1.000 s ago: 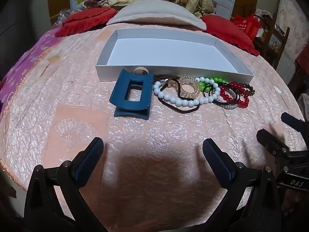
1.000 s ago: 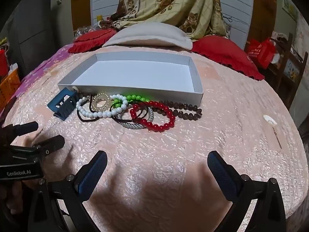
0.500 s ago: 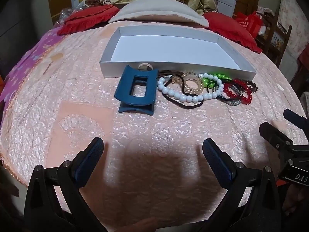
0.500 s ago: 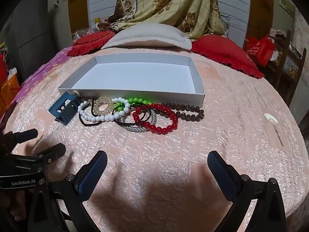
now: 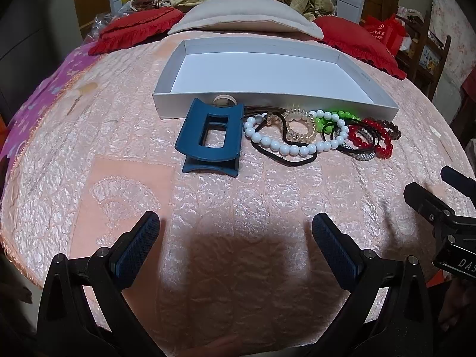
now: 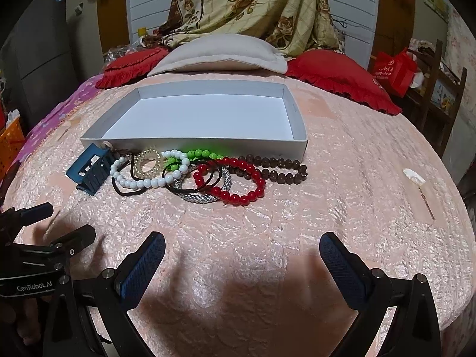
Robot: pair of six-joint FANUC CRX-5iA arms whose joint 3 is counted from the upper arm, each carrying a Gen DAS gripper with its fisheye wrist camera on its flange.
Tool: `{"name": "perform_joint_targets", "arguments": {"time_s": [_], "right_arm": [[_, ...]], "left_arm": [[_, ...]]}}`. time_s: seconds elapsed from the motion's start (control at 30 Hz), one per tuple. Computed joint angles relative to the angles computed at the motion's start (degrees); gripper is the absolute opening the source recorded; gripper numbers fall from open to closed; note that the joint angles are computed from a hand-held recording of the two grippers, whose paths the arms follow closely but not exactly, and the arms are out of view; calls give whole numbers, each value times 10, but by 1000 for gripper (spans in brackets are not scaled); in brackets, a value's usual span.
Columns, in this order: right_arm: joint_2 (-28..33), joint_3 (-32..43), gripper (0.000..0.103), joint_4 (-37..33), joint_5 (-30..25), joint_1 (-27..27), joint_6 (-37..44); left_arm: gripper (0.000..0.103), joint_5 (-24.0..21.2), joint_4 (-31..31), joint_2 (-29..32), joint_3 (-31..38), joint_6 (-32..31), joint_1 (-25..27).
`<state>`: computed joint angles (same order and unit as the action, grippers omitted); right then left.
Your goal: Organize jewelry
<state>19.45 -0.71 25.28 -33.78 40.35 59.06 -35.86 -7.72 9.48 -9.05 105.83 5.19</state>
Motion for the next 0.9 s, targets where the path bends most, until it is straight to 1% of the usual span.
{"name": "perform_joint_targets", "arguments": {"time_s": [0.9], "right_arm": [[6, 0, 103, 20, -6, -1, -20]], "left_arm": [[103, -5, -4, 9, 5, 8, -1]]}}
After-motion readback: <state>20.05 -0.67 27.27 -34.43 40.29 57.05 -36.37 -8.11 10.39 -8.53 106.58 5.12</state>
